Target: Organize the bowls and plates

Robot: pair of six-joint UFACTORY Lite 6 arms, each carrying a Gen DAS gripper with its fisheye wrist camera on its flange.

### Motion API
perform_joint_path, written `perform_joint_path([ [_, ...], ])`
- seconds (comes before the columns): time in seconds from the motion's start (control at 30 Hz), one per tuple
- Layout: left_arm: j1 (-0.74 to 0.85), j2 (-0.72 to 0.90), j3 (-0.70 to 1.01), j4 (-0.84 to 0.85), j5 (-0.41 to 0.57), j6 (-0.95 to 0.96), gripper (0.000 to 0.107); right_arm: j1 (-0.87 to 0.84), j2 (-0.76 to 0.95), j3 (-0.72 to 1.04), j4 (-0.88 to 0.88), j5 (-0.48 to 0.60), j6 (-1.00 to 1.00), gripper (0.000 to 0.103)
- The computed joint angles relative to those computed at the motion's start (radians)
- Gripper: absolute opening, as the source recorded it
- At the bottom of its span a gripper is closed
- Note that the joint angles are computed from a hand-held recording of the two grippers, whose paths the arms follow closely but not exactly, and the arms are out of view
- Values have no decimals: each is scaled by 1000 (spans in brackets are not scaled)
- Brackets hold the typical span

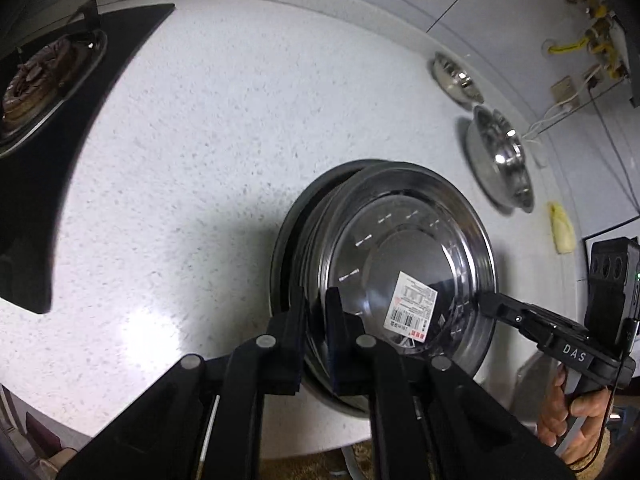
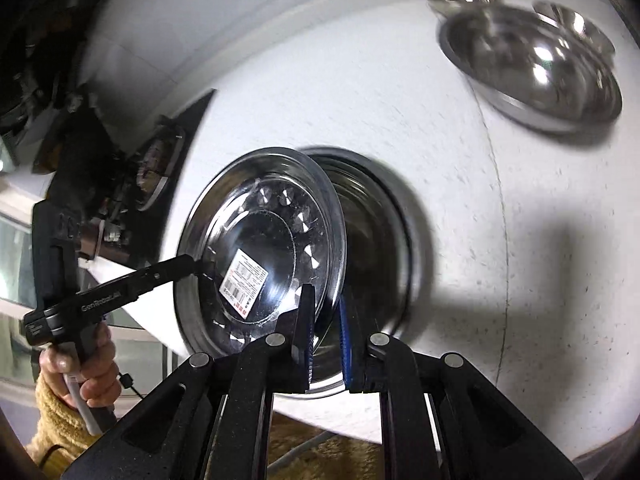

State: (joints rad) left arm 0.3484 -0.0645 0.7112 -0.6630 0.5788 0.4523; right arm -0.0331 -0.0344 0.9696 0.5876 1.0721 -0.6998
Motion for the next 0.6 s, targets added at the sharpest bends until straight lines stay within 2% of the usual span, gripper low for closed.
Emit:
perform_joint_path([
  [0.17, -56, 65, 1, -12, -77, 5, 8, -69, 57, -17, 5, -15, -63, 10],
  [0.3, -65, 63, -3, -6, -88, -1, 9, -84, 56, 5, 12, 16, -72, 10],
  [0.37, -77, 41, -3, 24, -110, -19, 10, -87, 34, -3, 3, 27, -74, 11],
  [0.47, -92, -12, 5, 155, -138, -136, 10, -89, 9, -5, -15, 21, -77, 13],
  [0.57, -13, -87, 3, 99, -90, -47, 32, -122, 2, 24, -13, 47, -98, 16],
  [0.6, 13, -106, 9, 83, -72, -27, 34, -136, -4, 33, -7, 61, -107, 20],
])
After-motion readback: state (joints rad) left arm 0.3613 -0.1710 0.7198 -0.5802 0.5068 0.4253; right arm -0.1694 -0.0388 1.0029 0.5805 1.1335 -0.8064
